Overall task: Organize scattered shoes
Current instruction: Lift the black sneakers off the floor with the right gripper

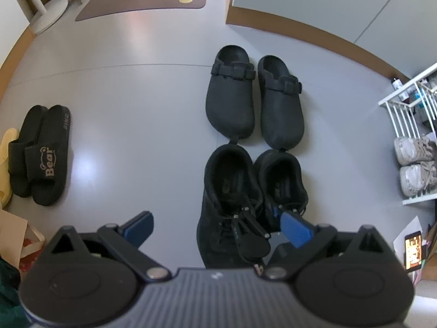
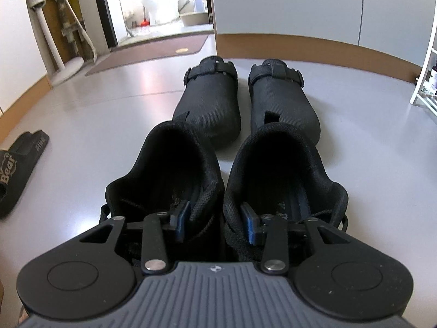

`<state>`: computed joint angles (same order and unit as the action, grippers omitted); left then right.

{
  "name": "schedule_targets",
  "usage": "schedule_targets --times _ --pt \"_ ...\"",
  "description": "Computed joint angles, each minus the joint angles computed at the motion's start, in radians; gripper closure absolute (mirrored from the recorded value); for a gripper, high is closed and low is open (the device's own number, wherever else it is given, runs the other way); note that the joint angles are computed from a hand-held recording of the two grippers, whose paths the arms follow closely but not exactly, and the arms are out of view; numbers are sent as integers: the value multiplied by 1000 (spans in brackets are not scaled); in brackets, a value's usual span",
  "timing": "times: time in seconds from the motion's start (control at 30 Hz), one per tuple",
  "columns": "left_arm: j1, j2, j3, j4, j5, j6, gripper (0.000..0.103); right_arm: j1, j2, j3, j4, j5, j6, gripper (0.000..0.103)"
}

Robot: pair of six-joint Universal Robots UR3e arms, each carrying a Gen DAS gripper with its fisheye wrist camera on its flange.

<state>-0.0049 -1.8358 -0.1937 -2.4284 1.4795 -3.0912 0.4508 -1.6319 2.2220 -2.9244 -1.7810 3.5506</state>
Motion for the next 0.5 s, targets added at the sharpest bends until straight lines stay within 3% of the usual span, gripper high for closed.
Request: schedule_targets --times 0.17,0.3,0.5 --pt "3 19 -27 2 -6 12 2 11 23 22 -72 -19 7 57" --pt "11 23 -25 -7 -8 21 2 17 43 -7 -43 -26 27 54" --pt "11 25 -25 -13 -9 21 2 31 58 -56 32 -52 46 59"
